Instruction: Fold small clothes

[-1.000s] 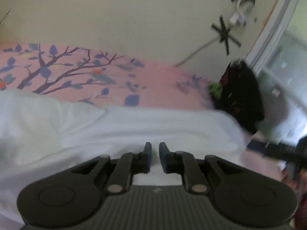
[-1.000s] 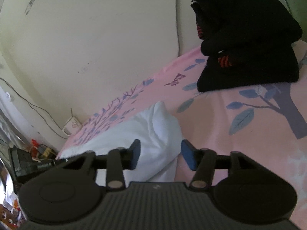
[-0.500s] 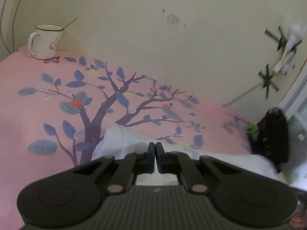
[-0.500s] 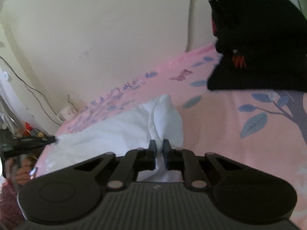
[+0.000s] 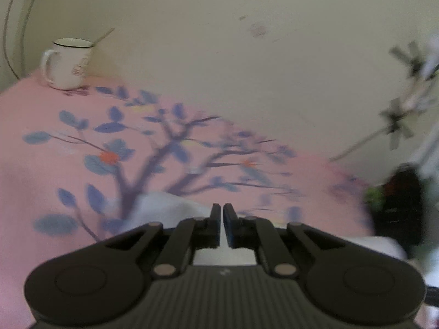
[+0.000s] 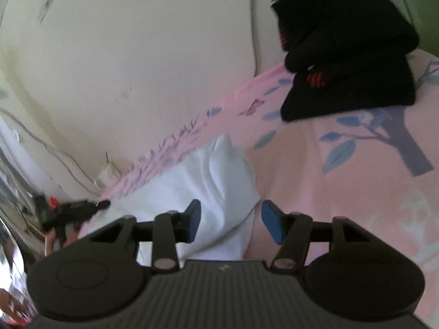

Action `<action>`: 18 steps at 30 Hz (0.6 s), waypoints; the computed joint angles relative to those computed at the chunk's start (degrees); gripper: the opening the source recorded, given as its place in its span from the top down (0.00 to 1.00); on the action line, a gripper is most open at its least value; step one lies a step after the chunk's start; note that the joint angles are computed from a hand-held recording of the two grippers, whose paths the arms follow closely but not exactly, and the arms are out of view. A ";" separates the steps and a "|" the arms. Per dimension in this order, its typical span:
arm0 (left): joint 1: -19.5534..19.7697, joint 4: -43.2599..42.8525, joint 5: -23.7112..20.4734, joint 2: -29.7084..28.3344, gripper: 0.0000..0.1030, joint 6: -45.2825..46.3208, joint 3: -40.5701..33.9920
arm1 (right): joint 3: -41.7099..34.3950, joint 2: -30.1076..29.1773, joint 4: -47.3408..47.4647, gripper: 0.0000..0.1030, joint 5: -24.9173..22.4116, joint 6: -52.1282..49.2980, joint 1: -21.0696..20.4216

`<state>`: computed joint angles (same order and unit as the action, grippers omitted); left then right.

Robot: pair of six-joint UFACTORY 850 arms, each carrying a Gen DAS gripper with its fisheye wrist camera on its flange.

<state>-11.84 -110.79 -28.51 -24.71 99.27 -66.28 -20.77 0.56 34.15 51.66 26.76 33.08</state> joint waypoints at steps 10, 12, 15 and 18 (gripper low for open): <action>-6.53 14.86 -9.64 0.76 0.95 -4.09 2.45 | -3.45 -4.62 -18.02 0.46 -4.70 16.42 -5.93; -7.79 19.27 -5.87 -0.74 0.95 -8.47 1.16 | -4.13 -6.34 -22.01 0.45 -2.09 21.23 -7.14; -7.13 17.05 -7.19 -2.33 0.95 -7.22 1.39 | -6.01 -8.29 -25.07 0.64 -2.47 24.71 -7.87; -6.27 18.89 -8.89 -2.85 0.95 -11.84 0.78 | -7.32 -7.45 -25.31 0.83 -4.26 23.09 -7.52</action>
<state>-18.11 -91.90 -37.40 -27.56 87.43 -65.50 -28.09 -6.89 8.85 47.40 49.85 25.56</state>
